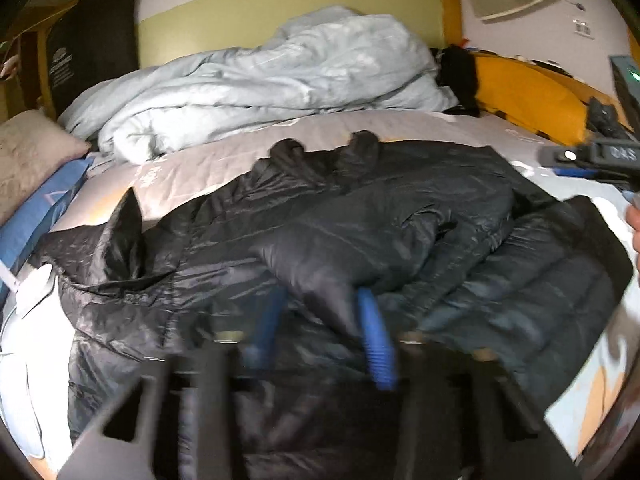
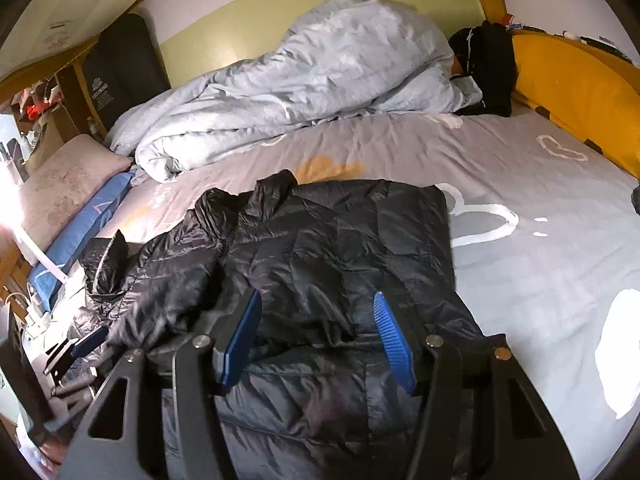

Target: Fold large clothes

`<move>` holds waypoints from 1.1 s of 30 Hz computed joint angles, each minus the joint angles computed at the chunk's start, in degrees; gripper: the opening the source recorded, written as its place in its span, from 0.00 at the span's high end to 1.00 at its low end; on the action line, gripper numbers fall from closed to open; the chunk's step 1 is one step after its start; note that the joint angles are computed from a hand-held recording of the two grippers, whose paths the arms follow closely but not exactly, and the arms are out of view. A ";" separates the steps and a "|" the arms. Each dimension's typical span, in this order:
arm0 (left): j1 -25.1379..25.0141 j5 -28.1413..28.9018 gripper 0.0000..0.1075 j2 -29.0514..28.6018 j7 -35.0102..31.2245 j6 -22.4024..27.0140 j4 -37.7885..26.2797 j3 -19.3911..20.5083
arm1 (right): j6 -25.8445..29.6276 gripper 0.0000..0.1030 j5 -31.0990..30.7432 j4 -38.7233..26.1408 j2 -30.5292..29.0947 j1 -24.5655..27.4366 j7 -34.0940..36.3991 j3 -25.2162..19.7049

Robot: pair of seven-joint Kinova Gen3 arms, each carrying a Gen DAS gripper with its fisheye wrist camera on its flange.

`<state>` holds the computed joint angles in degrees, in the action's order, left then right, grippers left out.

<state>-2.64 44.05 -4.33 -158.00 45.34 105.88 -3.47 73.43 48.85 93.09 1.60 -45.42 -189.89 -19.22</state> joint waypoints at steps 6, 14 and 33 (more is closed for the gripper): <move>1.56 -8.38 0.92 1.94 8.71 -8.19 -1.63 1.81 | 0.52 0.45 -1.40 -0.42 0.40 0.27 0.35 0.50; 3.54 -14.64 0.90 7.22 16.78 -9.31 -6.14 1.17 | 0.69 0.44 -3.56 -0.50 0.63 1.01 1.17 0.82; 5.49 -3.48 0.42 6.78 5.15 7.26 -12.38 2.95 | 2.40 0.41 -2.48 -0.67 -1.16 1.43 -0.83 -0.09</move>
<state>2.85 40.56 2.45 -152.86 52.60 93.49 -0.51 75.84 46.37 92.42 0.44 -43.99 -190.72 -19.31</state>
